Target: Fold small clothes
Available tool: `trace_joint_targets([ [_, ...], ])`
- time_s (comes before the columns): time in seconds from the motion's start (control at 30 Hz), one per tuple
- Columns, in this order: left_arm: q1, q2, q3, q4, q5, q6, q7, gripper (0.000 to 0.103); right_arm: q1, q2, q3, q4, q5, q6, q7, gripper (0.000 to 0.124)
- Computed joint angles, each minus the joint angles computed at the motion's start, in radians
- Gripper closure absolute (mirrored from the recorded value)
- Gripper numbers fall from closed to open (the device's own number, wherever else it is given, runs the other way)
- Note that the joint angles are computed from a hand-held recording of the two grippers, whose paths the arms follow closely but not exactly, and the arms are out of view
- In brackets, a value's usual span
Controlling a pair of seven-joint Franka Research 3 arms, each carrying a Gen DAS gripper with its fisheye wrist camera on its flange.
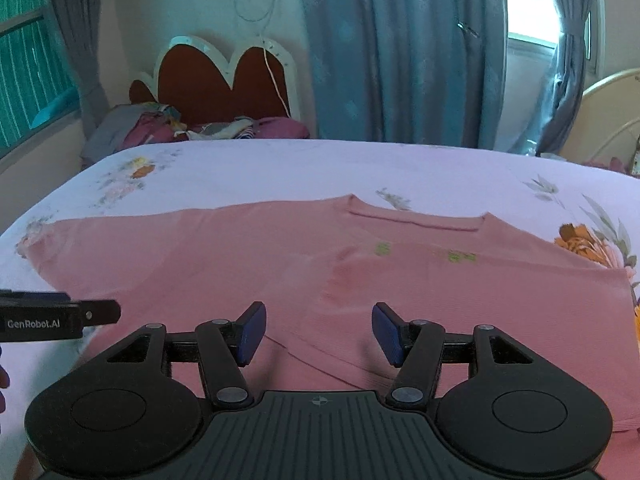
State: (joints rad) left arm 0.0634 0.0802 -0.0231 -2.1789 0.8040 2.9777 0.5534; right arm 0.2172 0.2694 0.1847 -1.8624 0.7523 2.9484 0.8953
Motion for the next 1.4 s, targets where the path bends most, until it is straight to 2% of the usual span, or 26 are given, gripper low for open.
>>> trace_joint_targets([
  [0.1,0.036,-0.011,0.021,-0.027,-0.029,0.031,0.033,0.027,0.075,0.030,-0.064,0.023,-0.132,0.027,0.146,0.066],
  [0.17,0.067,-0.017,0.028,-0.045,-0.087,0.046,0.096,0.027,0.137,0.056,-0.128,0.040,-0.246,0.049,0.293,0.066],
  [0.27,0.106,-0.019,0.049,-0.056,-0.120,0.051,0.141,0.027,0.211,0.104,-0.216,0.088,-0.382,0.027,0.494,0.066],
  [0.37,0.142,-0.014,0.067,-0.058,-0.150,0.054,0.172,0.027,0.237,0.142,-0.244,0.135,-0.470,-0.007,0.602,0.066],
  [0.47,0.175,-0.006,0.078,-0.055,-0.201,0.054,0.217,0.027,0.250,0.151,-0.256,0.151,-0.538,0.002,0.681,0.066],
  [0.6,0.215,0.023,0.084,-0.031,-0.297,0.058,0.279,0.027,0.269,0.165,-0.280,0.187,-0.640,0.008,0.768,0.066],
  [0.7,0.245,0.055,0.079,-0.006,-0.394,0.066,0.334,0.027,0.305,0.176,-0.331,0.202,-0.725,0.005,0.854,0.066],
  [0.87,0.328,0.124,0.016,0.052,-0.635,0.077,0.461,0.028,0.320,0.214,-0.368,0.227,-0.824,-0.063,0.987,0.066],
  [1.0,0.376,0.175,-0.029,0.096,-0.735,0.116,0.537,0.027,0.329,0.223,-0.388,0.218,-0.900,-0.080,1.077,0.066],
  [1.07,0.418,0.199,-0.075,0.113,-0.786,0.146,0.572,0.028,0.327,0.229,-0.389,0.218,-0.930,-0.083,1.105,0.066],
  [1.13,0.439,0.220,-0.095,0.127,-0.811,0.175,0.582,0.031,0.317,0.239,-0.377,0.225,-0.947,-0.096,1.110,0.066],
  [1.23,0.387,0.240,-0.029,0.137,-0.790,0.212,0.527,0.048,0.319,0.250,-0.380,0.227,-0.985,-0.090,1.119,0.066],
  [1.3,0.355,0.249,0.014,0.143,-0.765,0.223,0.491,0.065,0.302,0.253,-0.360,0.242,-0.973,-0.110,1.113,0.066],
  [1.33,0.355,0.253,0.018,0.147,-0.755,0.227,0.480,0.069,0.300,0.250,-0.359,0.242,-0.972,-0.110,1.122,0.066],
  [1.4,0.362,0.259,0.018,0.149,-0.739,0.234,0.462,0.083,0.304,0.251,-0.364,0.233,-0.979,-0.101,1.144,0.066],
])
